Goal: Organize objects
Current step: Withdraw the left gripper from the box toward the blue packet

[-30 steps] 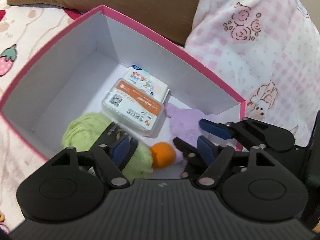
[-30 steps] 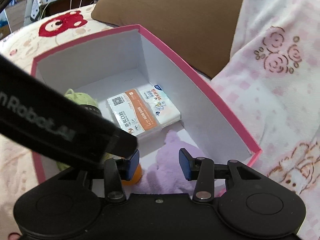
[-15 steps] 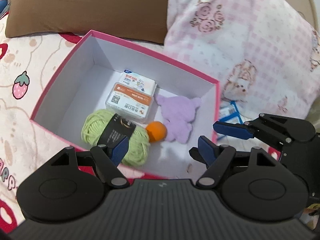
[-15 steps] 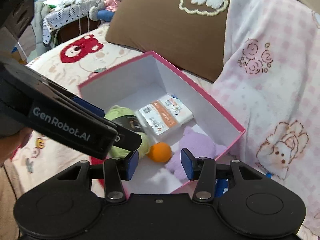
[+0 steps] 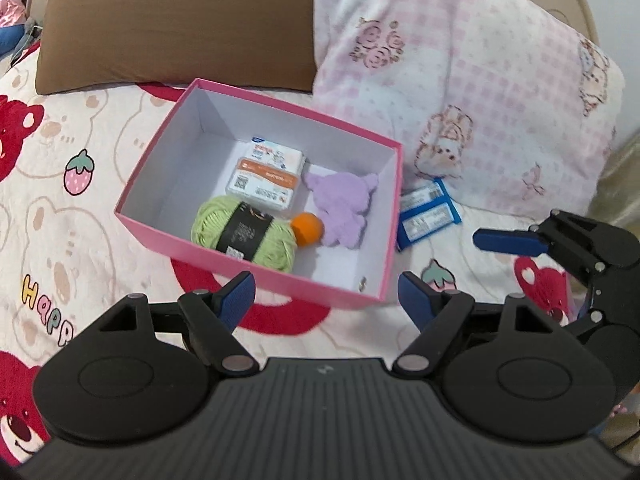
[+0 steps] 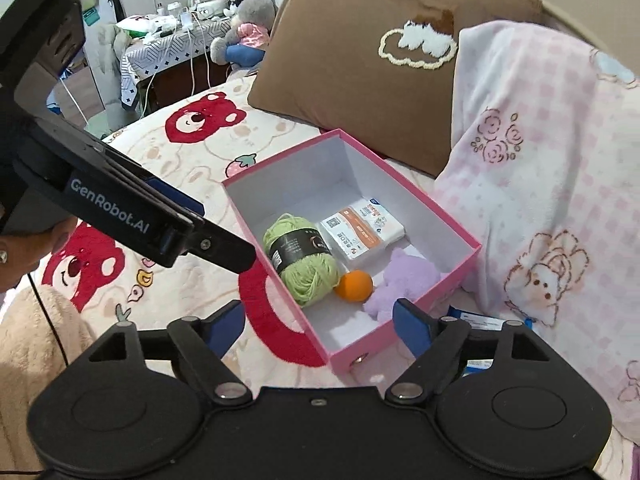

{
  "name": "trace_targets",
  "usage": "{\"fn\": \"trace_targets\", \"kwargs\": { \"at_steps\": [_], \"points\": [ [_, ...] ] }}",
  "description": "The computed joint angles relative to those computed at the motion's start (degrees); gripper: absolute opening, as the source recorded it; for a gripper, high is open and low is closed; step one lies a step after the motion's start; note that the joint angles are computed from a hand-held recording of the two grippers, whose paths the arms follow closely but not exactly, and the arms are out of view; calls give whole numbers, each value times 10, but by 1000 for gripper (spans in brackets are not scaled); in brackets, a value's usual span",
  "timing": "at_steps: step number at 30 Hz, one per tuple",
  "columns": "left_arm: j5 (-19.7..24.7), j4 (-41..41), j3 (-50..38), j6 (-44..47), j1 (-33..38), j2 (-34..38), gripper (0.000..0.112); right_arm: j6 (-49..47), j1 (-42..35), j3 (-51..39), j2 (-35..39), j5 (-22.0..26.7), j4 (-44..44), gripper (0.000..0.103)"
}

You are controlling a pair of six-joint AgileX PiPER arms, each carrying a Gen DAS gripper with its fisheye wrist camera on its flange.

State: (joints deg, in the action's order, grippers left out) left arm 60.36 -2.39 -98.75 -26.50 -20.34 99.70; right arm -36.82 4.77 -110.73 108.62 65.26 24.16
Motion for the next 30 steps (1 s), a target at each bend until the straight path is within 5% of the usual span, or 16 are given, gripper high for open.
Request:
{"fn": "trace_targets", "kwargs": {
  "at_steps": [13, 30],
  "points": [
    [19, 62, 17, -58, -101, -41, 82, -95, -62, 150, -127, -15, 15, 88],
    [-2, 107, -47, -96, -199, 34, 82, -270, -205, 218, -146, -9, 137, 88]
  ]
}}
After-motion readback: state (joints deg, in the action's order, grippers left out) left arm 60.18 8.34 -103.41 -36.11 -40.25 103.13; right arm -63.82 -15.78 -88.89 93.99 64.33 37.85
